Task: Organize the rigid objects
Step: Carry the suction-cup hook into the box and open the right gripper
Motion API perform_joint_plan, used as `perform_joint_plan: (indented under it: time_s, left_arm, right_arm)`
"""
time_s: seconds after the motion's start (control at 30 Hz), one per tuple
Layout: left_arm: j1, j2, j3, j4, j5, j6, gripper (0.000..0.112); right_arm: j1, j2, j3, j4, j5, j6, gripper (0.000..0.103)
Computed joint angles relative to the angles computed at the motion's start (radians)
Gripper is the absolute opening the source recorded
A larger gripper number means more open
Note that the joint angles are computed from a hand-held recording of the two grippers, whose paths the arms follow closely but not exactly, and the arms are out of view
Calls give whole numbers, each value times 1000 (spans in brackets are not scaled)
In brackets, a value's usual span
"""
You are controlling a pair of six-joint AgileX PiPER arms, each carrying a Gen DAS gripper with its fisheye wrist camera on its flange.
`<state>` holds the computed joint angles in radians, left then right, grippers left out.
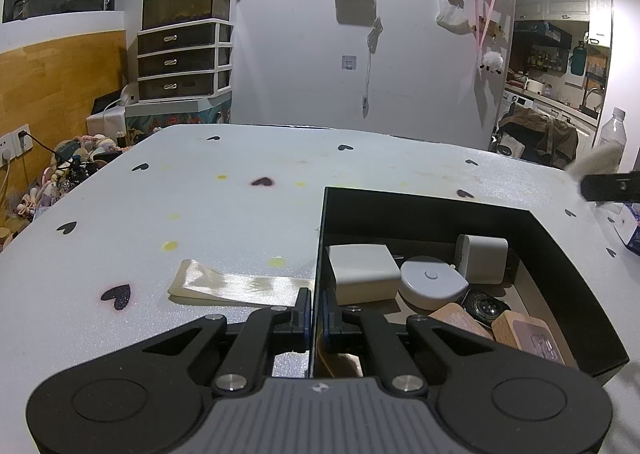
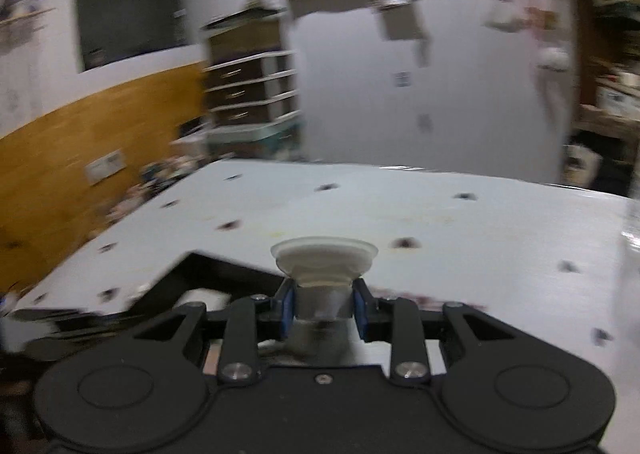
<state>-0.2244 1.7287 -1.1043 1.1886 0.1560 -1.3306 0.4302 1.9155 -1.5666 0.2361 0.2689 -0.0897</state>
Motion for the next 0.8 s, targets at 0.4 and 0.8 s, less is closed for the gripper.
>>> perform_joint_plan:
  time_s: [0.4, 0.8]
  left_arm:
    - [-1, 8, 0, 49, -6, -50, 4]
    - [-1, 3, 5, 53, -13, -57, 4]
  right_arm:
    - [98, 345, -570, 27, 428, 34, 30]
    - [113, 588, -998, -8, 707, 203, 42]
